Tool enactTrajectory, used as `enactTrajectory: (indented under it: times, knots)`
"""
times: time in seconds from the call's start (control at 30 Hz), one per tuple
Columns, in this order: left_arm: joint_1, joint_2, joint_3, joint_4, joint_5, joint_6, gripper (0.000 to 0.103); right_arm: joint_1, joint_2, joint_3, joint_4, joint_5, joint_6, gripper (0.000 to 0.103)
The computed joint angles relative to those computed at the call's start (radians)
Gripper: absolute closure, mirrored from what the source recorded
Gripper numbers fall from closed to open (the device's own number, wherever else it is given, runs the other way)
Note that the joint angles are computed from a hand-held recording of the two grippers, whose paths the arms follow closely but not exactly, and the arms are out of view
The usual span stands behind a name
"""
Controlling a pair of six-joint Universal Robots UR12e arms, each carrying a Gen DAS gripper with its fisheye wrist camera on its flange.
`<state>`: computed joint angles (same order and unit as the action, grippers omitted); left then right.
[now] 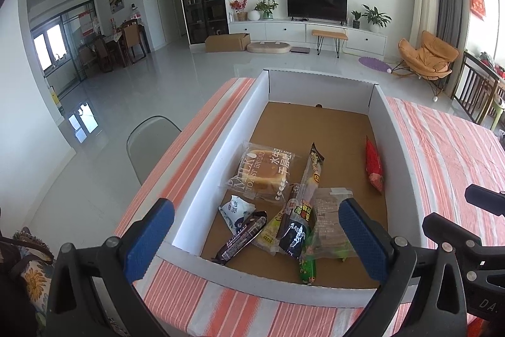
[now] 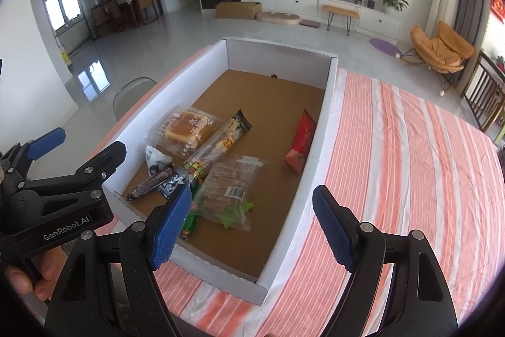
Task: Organize snacks
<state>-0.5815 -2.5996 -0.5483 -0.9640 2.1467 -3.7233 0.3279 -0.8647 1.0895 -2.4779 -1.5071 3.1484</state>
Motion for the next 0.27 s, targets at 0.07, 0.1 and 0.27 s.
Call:
enactTrajectory:
  times: [0.07, 0.1, 0.27]
  knots:
    - [0.0, -0.001, 0.002, -0.008, 0.0, -0.004, 0.0, 0.0, 0.0, 0.0, 0.003, 0.002, -0.002, 0.021]
    - [-0.001, -0.003, 0.005, -0.016, 0.005, -0.008, 0.0, 0.001, 0.001, 0.0, 0.003, 0.003, -0.005, 0.021]
    - [-0.006, -0.007, 0.006, -0.023, 0.034, -0.007, 0.0, 0.007, 0.002, 0.001, -0.005, -0.008, -0.029, 0.021]
